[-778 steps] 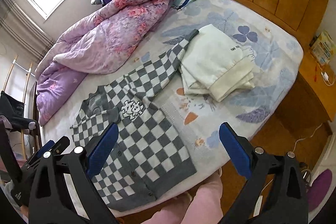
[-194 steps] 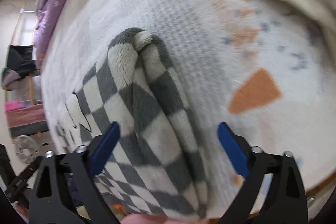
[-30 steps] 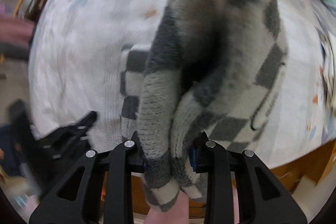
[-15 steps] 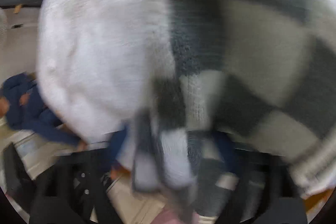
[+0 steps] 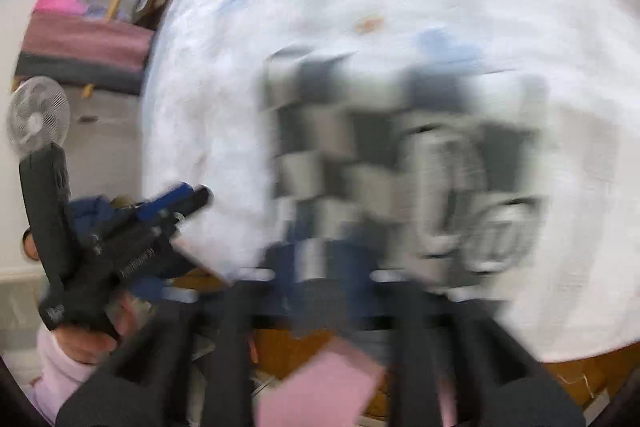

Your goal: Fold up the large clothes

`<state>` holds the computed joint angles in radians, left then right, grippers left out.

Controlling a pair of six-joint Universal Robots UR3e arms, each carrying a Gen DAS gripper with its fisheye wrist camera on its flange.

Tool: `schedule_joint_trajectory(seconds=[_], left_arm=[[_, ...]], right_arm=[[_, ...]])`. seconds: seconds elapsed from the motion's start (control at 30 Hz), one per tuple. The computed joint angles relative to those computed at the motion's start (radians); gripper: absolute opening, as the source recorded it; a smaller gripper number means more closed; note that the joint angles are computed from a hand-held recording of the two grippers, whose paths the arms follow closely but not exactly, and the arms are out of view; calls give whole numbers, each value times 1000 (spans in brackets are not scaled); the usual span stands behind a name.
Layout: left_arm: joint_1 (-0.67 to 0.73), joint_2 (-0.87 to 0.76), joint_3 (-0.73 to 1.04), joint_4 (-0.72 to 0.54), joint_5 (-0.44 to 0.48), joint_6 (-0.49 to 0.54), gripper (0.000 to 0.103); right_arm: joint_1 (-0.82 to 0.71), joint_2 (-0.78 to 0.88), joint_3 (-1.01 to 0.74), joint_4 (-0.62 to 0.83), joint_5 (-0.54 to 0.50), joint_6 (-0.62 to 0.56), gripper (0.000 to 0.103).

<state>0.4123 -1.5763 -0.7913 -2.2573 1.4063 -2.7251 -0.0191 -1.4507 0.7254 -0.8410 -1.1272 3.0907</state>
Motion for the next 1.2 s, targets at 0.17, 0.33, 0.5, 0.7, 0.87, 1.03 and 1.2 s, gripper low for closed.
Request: schedule_joint_trajectory(seconds=[0.17,0.33,0.5,0.7,0.87,1.03,1.2], left_arm=[[-194,-235,117,128,-89,-110,18],[-301,-411,69,257,-33,-192,16],[-311,-490,34,343,-38,-130,11],[-255,-524,121,256,-87,-99,9],[-204,-297,-106,242,-69,-18,9],[-126,-29,-409,240,-7,33,9],[-31,208,-627,226,-1,105,9]], right_arm=[[-99,46,44,-109,-115,62,5],[-70,170,154,-265,-182,156,1],[-76,297,154,-324,-180,202,0],[-115,257,248,-373,-120,198,0],[-173,78,331,-307,-89,156,0],[-210,-160,529,-243,-118,96,0],[-223,-416,821,-169,-182,40,0]])
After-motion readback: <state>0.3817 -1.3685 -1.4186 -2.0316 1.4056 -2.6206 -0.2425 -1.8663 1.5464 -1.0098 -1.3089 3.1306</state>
